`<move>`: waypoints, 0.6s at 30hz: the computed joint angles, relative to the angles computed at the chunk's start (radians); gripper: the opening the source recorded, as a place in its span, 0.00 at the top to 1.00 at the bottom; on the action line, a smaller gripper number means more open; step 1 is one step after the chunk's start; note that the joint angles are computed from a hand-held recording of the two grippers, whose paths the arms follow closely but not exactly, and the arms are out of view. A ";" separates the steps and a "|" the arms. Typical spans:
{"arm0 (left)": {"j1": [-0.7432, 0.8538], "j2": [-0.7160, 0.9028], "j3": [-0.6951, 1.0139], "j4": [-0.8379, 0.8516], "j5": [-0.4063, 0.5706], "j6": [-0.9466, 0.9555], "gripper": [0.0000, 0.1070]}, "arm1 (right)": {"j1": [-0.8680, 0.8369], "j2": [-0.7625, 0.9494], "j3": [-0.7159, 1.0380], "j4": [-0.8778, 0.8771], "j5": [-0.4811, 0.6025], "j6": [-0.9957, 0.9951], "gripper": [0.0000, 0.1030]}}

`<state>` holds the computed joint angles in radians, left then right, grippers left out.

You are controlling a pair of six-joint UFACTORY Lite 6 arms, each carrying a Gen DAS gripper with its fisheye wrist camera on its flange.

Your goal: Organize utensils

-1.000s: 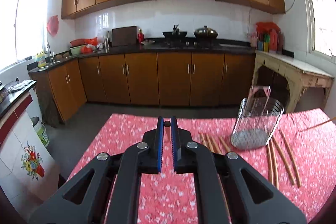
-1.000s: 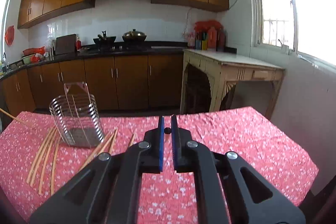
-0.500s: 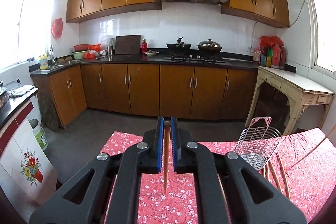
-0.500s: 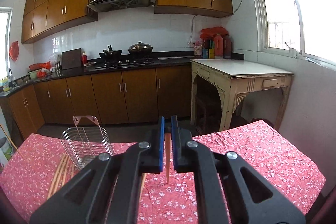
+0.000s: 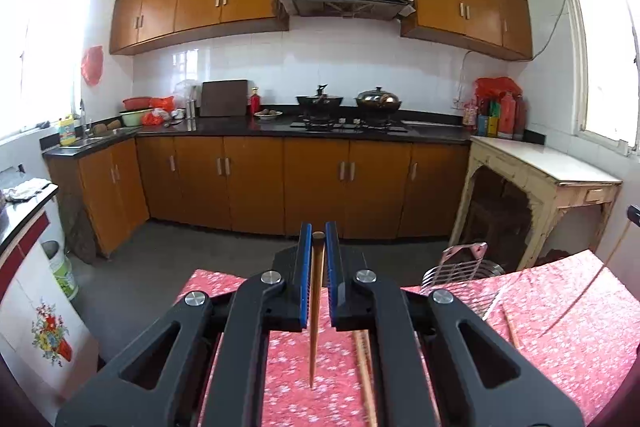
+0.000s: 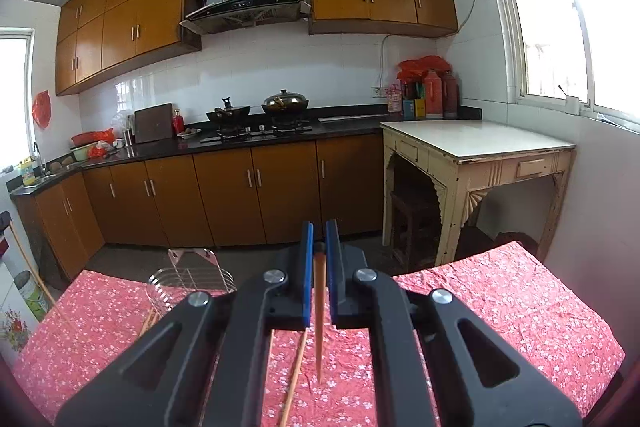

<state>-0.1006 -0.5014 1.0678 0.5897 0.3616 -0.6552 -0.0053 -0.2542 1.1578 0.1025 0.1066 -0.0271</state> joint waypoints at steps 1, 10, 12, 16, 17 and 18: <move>-0.022 0.018 0.030 0.014 0.012 -0.018 0.94 | 0.009 0.012 0.036 -0.021 0.015 0.027 0.93; -0.210 0.268 0.434 0.072 0.100 -0.105 0.94 | 0.141 0.228 0.488 -0.251 0.146 0.269 0.93; -0.254 0.339 0.533 0.111 0.121 -0.141 0.94 | 0.169 0.290 0.582 -0.243 0.166 0.268 0.93; -0.314 0.461 0.672 0.261 0.140 -0.275 0.94 | 0.213 0.420 0.752 -0.233 0.200 0.274 0.93; -0.322 0.493 0.703 0.306 0.143 -0.316 0.94 | 0.221 0.454 0.790 -0.223 0.204 0.268 0.93; -0.327 0.531 0.734 0.343 0.136 -0.354 0.94 | 0.228 0.479 0.816 -0.221 0.207 0.270 0.93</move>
<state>-0.4275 0.0297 1.8020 0.9332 0.4979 -1.0088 0.2222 0.2245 1.9740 -0.1187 0.3140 0.2433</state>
